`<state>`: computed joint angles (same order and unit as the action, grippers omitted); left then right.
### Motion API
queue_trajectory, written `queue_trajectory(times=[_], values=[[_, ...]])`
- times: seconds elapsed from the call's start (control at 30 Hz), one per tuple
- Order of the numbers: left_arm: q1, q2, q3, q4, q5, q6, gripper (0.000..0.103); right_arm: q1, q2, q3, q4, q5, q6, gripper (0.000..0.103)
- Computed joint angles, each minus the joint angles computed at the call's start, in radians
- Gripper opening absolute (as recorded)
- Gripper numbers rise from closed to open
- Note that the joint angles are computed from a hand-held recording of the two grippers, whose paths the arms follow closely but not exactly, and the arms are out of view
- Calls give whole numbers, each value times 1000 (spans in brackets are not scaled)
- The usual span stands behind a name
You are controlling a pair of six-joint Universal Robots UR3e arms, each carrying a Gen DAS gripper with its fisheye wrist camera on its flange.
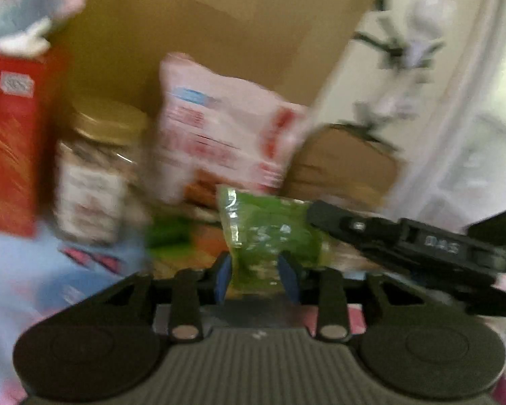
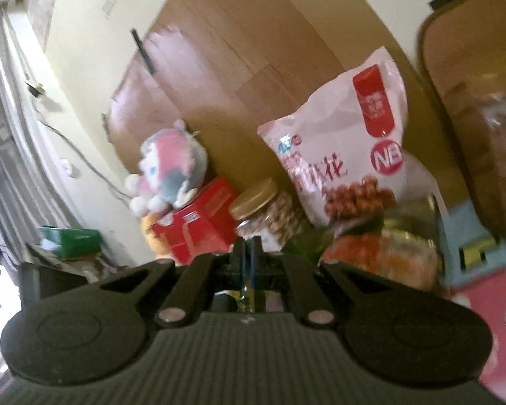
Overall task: Organize snacks
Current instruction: 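Lift the green packet into the tin box and release, then grasp the flat brown nut packet with the left gripper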
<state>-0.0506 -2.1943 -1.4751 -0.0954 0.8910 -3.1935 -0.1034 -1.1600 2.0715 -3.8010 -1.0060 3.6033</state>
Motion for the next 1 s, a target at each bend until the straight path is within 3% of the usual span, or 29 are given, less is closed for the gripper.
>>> queue_trajectory(times=[0.07,0.1,0.17,0.3,0.37,0.53,0.63,0.87,1.0], values=[[-35,-44,71,3,142,-40,49,55,74,-122,77,-113,-45,11],[-34,-49,79,-2,157,-53,49,84,103,-175,138,-177,-88,17],[-5,-42,42,24,102,-62,50,109,126,-202,197,-245,-132,22],[32,27,-126,126,62,-50,50,94,111,-53,26,-253,-132,22],[76,88,-243,156,-4,-40,50,93,78,45,-60,-262,-126,22],[159,255,-549,166,-80,109,50,118,-20,277,-159,-220,-120,23],[210,358,-717,118,-102,227,50,157,-59,391,-131,-193,-169,28],[290,554,-1014,161,-74,386,50,367,-8,488,-181,-353,-173,28],[269,571,-1058,191,8,391,52,493,-5,454,-144,-485,-174,38]])
